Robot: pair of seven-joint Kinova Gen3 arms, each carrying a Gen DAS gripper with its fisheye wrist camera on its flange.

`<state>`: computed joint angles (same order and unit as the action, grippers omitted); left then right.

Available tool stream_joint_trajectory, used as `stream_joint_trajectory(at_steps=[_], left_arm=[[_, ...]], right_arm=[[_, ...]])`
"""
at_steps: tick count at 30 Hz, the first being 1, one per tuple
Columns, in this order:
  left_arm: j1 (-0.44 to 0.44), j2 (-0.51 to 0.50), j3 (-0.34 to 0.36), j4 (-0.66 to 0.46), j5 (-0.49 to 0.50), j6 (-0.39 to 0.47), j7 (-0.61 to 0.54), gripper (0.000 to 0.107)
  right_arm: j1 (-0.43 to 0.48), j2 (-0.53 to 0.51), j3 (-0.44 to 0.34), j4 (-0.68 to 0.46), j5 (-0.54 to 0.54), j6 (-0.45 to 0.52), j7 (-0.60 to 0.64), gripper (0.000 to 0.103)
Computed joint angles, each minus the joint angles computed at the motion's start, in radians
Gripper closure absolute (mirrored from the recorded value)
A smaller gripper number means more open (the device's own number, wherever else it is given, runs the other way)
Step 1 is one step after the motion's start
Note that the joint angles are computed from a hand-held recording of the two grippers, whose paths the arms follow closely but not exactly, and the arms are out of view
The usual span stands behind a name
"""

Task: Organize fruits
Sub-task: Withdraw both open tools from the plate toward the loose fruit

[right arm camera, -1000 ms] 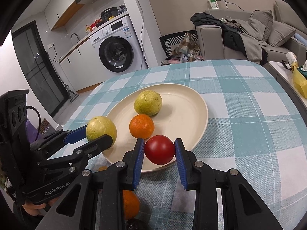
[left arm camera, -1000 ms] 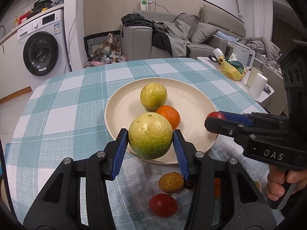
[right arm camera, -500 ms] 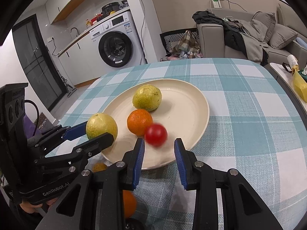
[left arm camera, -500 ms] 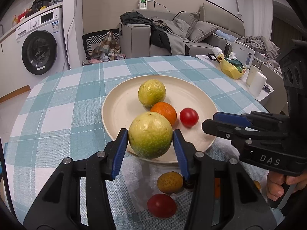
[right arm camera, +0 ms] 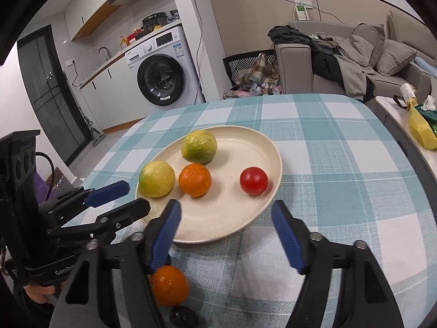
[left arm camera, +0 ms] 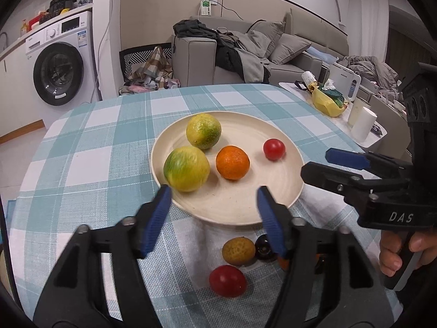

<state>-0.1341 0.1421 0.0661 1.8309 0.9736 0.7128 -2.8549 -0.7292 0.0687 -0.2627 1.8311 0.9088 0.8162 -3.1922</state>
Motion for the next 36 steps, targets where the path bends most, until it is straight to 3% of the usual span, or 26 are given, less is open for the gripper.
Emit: stream_joint_trajectory(at_steps=[3,10,12,25,36], left_arm=[[-0.019,-0.031,-0.01,0.024,0.045,0.026,-0.051,0.027],[-0.036,-0.095,-0.068,0.06,0.113,0.106,-0.105,0.018],[-0.04,-0.116,-0.086,0.075,0.137,0.12,-0.127,0.006],[-0.048,-0.165,-0.148,0.136,0.158,0.157,-0.185,0.006],[-0.065,-0.174,-0.162,0.179,0.163,0.172,-0.23,0.006]], right_arm=[[-0.002,-0.014,-0.006,0.005,-0.002,0.017,0.009,0.016],[0.008,-0.057,-0.031,0.038,0.002,0.035,-0.025,0.004],[0.016,-0.071,-0.04,0.051,0.011,0.03,-0.043,0.001],[0.021,-0.097,-0.1,0.071,0.025,0.079,-0.039,0.0],[-0.043,-0.077,-0.123,0.068,0.024,0.162,-0.023,0.0]])
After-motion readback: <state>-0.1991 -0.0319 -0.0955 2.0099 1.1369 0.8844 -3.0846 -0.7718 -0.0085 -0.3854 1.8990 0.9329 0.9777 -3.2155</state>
